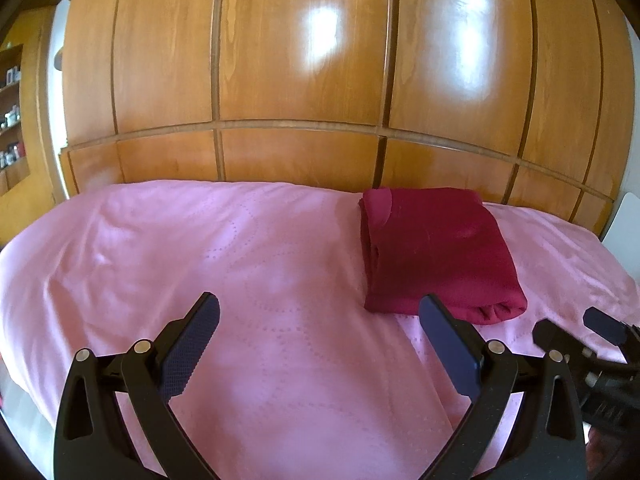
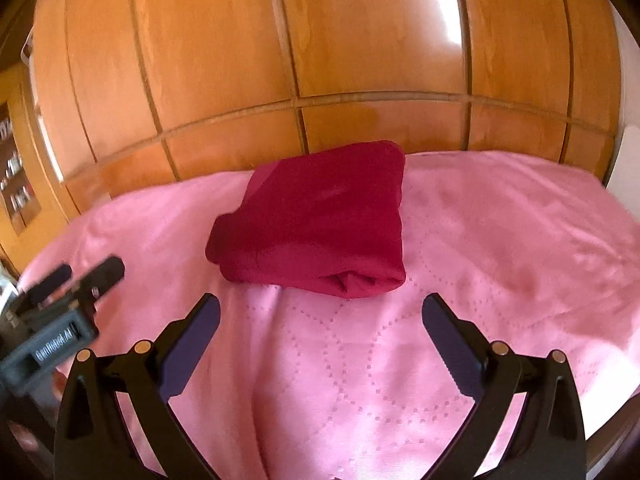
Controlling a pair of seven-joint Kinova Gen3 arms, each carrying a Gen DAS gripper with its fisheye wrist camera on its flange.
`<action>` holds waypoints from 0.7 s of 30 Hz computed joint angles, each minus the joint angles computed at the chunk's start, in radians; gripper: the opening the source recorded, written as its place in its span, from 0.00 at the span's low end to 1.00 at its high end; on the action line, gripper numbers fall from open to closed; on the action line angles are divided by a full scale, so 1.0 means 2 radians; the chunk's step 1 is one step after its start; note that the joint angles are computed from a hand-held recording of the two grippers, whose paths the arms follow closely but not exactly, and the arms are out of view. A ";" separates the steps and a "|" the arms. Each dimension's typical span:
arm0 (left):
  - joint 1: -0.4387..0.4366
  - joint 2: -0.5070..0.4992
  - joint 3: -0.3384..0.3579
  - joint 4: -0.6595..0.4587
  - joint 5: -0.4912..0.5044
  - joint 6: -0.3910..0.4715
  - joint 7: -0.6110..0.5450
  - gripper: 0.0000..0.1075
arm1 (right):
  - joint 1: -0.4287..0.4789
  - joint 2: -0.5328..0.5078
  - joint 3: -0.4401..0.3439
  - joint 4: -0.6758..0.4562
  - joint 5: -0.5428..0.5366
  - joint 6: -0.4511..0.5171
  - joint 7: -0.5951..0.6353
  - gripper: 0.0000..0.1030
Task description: Fold small clothes
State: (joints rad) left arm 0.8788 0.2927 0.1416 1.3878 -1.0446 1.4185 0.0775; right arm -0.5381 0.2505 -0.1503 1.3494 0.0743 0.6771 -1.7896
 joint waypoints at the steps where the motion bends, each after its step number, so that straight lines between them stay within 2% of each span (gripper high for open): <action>1: -0.001 0.000 0.000 0.000 0.001 0.000 0.000 0.92 | -0.005 0.000 0.002 0.001 0.007 0.001 -0.004 0.98; 9: 0.003 0.003 -0.003 -0.004 -0.001 0.007 0.003 0.92 | -0.022 -0.003 0.014 0.007 0.045 -0.007 -0.053 0.98; 21: 0.006 0.005 -0.003 -0.004 -0.002 0.013 0.009 0.92 | -0.023 0.001 0.008 0.001 0.055 0.005 -0.054 0.98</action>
